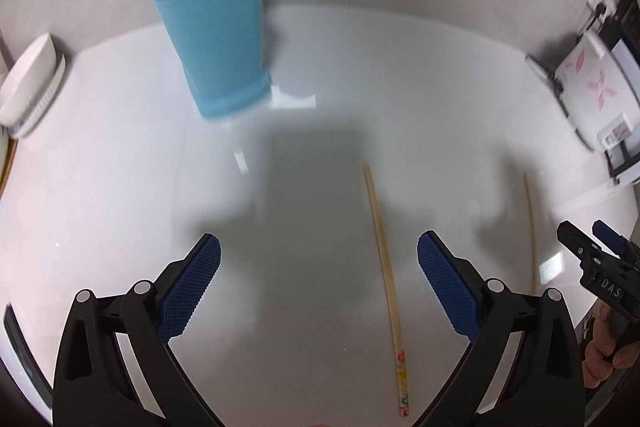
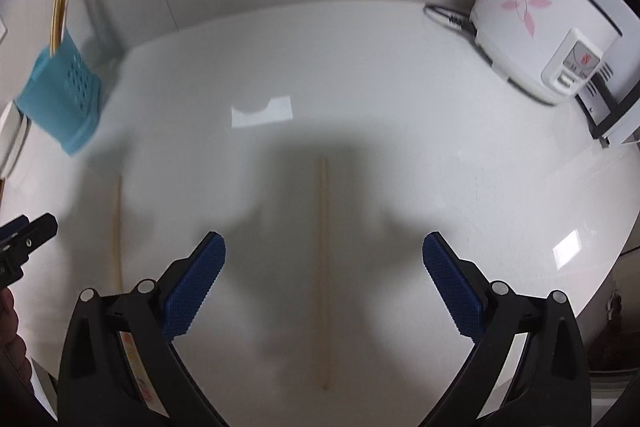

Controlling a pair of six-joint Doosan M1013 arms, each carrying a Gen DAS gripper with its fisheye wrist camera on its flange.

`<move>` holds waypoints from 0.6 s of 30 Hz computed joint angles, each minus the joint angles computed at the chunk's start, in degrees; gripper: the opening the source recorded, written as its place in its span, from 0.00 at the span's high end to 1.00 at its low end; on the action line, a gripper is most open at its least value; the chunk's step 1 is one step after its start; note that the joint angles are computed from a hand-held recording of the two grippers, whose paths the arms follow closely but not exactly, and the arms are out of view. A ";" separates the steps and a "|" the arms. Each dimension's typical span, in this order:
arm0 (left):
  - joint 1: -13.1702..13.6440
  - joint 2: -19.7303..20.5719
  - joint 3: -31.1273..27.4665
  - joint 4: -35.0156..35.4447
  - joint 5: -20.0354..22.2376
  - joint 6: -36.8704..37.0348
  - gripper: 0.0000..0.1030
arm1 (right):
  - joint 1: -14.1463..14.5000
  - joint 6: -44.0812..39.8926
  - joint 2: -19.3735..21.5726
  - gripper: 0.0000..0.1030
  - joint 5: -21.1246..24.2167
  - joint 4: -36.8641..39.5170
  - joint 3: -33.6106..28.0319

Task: Organize utensils
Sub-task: 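Move both open tools back over the remaining chopsticks on the counter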

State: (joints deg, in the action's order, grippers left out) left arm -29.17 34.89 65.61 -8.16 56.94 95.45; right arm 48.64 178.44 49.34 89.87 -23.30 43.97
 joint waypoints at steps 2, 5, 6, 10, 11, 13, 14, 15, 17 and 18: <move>-0.64 -0.04 0.78 1.15 0.80 -1.22 0.06 | -0.02 0.41 -0.71 0.08 -1.48 1.90 1.82; -1.30 -0.17 1.91 1.92 1.90 -2.63 0.06 | -0.10 0.28 -1.28 0.13 -3.19 4.64 3.82; -1.47 -0.19 2.24 2.11 2.26 -2.94 0.06 | -0.22 0.15 -1.46 0.15 -3.76 5.40 4.46; -2.31 -0.35 3.63 2.79 3.14 -4.22 0.07 | -0.44 0.25 -2.26 0.22 -6.45 9.07 6.75; -2.59 -0.38 3.95 3.28 3.21 -4.67 0.07 | -0.39 0.07 -2.13 0.24 -6.22 9.56 6.54; -2.97 -0.27 4.20 3.79 3.63 -5.31 0.08 | -0.47 0.19 -1.96 0.28 -6.14 10.77 6.39; -3.15 -0.24 4.30 4.11 3.73 -5.70 0.09 | -0.54 0.16 -1.84 0.32 -6.00 11.38 6.23; -3.34 -0.26 4.53 4.55 3.72 -6.03 0.11 | -0.74 0.01 -1.70 0.35 -5.99 12.71 6.15; -3.75 0.11 4.24 5.12 4.49 -6.66 0.18 | -1.13 -0.60 -1.72 0.49 -6.56 14.45 6.45; -3.94 0.33 4.03 5.40 5.13 -6.92 0.22 | -1.27 -0.90 -1.54 0.51 -6.27 15.34 6.28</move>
State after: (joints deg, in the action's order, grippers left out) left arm -33.12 35.21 69.64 -2.76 62.07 88.53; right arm 47.37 177.54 47.79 83.61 -7.97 50.26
